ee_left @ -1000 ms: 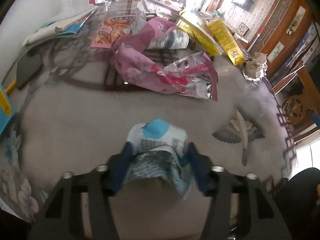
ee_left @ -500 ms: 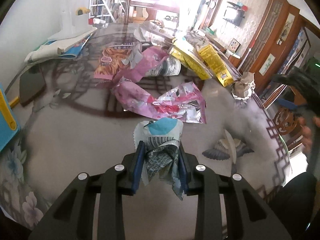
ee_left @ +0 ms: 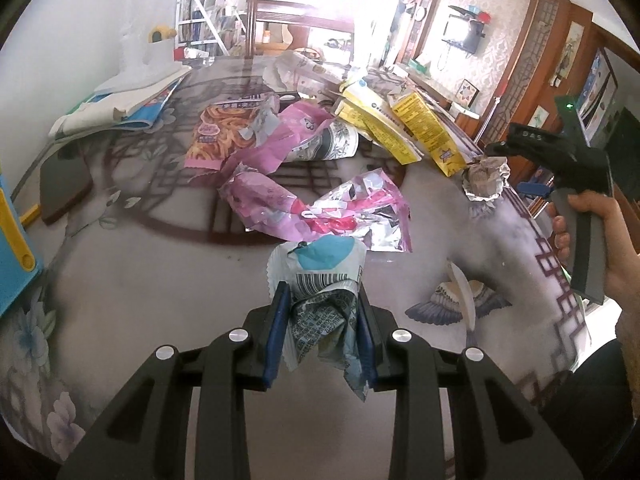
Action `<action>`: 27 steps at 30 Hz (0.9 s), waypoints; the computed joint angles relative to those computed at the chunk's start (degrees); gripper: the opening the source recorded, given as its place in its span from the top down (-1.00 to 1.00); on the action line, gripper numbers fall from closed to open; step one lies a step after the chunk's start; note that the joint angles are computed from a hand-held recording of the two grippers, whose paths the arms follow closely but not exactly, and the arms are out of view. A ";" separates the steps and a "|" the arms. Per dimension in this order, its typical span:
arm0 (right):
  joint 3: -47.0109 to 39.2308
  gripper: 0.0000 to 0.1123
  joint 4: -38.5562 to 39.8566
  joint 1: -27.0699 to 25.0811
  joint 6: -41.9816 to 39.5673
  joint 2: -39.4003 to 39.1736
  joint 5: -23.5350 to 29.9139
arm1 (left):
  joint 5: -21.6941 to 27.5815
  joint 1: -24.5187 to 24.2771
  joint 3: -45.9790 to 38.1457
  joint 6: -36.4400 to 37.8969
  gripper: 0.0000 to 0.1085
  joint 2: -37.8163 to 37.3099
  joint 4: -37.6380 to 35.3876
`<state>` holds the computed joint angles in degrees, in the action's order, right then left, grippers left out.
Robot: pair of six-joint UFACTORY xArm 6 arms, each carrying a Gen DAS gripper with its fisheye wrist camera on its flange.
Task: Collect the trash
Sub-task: 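Grasp the crumpled paper beside the yellow box with the right gripper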
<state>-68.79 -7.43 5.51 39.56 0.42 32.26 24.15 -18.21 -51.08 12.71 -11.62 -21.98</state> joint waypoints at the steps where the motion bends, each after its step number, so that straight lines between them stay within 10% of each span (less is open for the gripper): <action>1: -0.36 -0.67 -0.12 0.01 -0.25 0.39 0.12 | -0.09 -0.05 0.01 0.11 0.47 0.05 -0.05; 18: -1.13 -0.60 -0.63 -0.74 -1.07 1.83 0.91 | -0.53 -0.37 0.24 0.21 0.45 0.30 0.28; 27: -0.74 0.18 3.55 0.25 -7.11 1.45 -0.54 | -0.48 -0.21 0.20 -0.63 0.45 0.59 1.00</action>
<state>-69.53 -3.88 5.75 32.45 1.87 31.72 23.67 -18.43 -50.88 12.07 -11.04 -20.98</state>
